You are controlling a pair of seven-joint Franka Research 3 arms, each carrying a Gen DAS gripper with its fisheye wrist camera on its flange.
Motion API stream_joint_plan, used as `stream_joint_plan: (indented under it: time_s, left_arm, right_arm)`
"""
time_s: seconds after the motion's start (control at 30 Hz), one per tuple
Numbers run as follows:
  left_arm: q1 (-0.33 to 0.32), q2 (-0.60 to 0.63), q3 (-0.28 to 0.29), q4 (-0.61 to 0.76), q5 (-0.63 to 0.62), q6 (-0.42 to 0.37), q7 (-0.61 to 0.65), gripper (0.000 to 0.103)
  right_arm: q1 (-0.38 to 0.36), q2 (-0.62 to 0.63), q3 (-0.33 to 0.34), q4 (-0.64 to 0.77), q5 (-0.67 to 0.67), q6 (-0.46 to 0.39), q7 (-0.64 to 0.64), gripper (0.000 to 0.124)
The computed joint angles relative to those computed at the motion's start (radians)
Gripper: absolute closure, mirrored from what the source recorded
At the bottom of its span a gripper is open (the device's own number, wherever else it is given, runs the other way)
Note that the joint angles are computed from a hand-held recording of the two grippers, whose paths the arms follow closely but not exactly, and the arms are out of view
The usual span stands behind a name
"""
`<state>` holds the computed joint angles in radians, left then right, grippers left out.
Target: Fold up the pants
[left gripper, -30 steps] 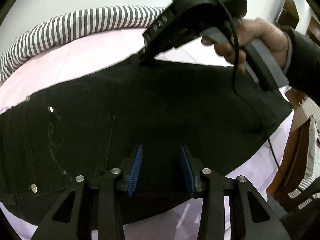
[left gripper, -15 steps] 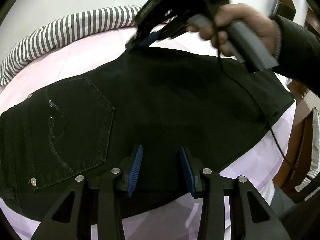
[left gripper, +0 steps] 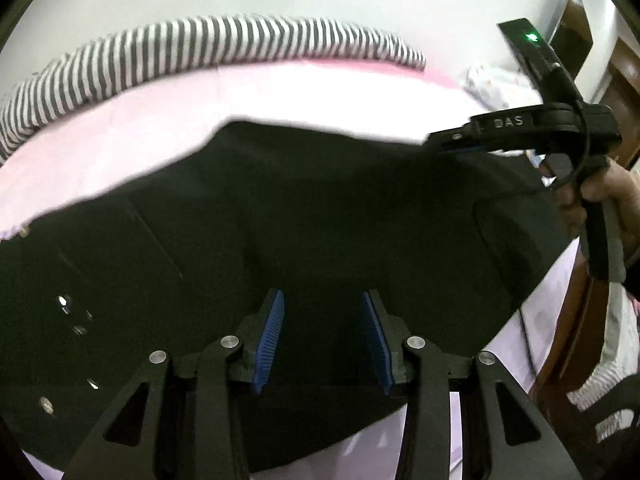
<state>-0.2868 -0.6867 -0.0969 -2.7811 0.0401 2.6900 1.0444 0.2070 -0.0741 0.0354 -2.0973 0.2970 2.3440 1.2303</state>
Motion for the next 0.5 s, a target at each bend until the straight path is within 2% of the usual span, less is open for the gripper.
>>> stream_joint_plan:
  time_s: [0.1, 0.23, 0.5]
  left_arm:
    - [0.01, -0.017, -0.026, -0.014, 0.026, -0.02, -0.005, 0.061]
    - [0.012, -0.034, -0.042, -0.02, 0.049, -0.045, -0.021, 0.06]
    - [0.008, -0.051, -0.07, -0.03, 0.096, -0.065, -0.067, 0.054]
  right_arm:
    - [-0.027, -0.024, -0.019, -0.047, -0.027, 0.043, 0.035, 0.089]
    - [-0.078, -0.054, -0.051, -0.087, -0.04, 0.053, 0.08, 0.087]
    - [-0.21, -0.208, -0.117, -0.234, -0.07, 0.035, 0.128, 0.087]
